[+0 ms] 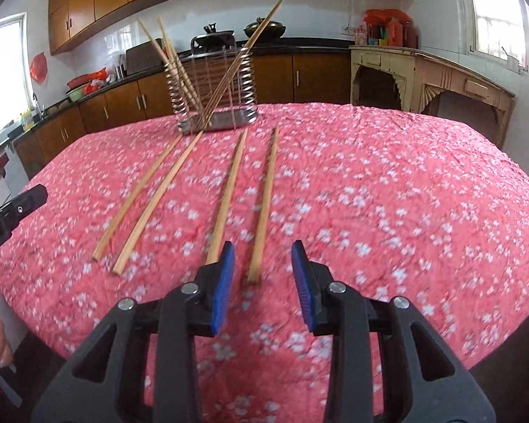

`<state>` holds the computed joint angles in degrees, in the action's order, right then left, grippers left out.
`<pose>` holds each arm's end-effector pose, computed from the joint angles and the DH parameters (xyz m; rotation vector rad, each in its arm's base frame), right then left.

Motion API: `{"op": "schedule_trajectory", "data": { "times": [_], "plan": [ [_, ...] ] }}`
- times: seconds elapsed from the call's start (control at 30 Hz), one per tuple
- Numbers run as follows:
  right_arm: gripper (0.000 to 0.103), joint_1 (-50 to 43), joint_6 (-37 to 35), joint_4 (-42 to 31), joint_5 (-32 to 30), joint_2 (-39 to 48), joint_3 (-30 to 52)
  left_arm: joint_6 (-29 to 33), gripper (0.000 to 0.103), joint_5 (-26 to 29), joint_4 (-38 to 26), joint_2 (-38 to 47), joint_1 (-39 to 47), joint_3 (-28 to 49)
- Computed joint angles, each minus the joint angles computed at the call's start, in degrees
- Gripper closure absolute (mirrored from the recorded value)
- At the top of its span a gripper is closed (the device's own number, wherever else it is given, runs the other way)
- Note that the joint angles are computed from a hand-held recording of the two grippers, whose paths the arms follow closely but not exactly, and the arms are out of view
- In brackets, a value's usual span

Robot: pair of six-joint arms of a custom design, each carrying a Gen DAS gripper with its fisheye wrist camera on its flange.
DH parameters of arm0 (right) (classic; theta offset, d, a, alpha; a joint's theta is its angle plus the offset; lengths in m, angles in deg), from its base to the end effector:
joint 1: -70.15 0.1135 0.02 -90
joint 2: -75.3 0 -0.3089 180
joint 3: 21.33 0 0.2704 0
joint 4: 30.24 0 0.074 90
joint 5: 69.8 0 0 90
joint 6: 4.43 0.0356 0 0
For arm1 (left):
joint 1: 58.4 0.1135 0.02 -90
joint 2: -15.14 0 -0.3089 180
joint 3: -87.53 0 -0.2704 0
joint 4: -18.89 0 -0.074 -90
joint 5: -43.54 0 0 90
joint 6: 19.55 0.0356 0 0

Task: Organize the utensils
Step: 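Move back to the table and close the right tool on a chopstick while the left tool grasps another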

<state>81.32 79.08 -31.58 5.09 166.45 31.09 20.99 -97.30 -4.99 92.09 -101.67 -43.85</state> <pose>0.3122 0.0711 0.1834 -0.4847 2.2114 0.3424 0.1990 -0.1495 0.2099 -0.4481 2.0492 0.1661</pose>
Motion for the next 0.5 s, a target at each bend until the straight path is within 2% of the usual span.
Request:
{"op": "schedule_trajectory", "data": {
  "times": [0.2, 0.27, 0.3, 0.33, 0.5],
  "plan": [
    [0.074, 1.74, -0.20, 4.22, 2.94, 0.91, -2.64, -1.81, 0.062, -0.07, 1.17, 1.95, -2.67, -0.61],
    [0.081, 1.85, 0.39, 5.89, 3.07, 0.97, -3.48, -1.76, 0.062, 0.30, 1.56, 2.71, -3.15, -0.39],
    [0.090, 2.01, 0.51, 7.02, 3.41, 1.05, -3.99, -1.53, 0.062, 0.71, 2.10, 3.20, -3.29, -0.30],
    [0.094, 2.28, 0.47, 7.96, 3.84, 1.05, -4.46, -1.41, 0.062, 1.00, 2.44, 3.61, -3.34, -0.13],
    [0.095, 0.31, 2.88, 9.13, 3.37, 1.70, -4.33, -0.37, 0.062, 3.96, 5.13, 6.16, -3.09, 0.57]
  ]
}}
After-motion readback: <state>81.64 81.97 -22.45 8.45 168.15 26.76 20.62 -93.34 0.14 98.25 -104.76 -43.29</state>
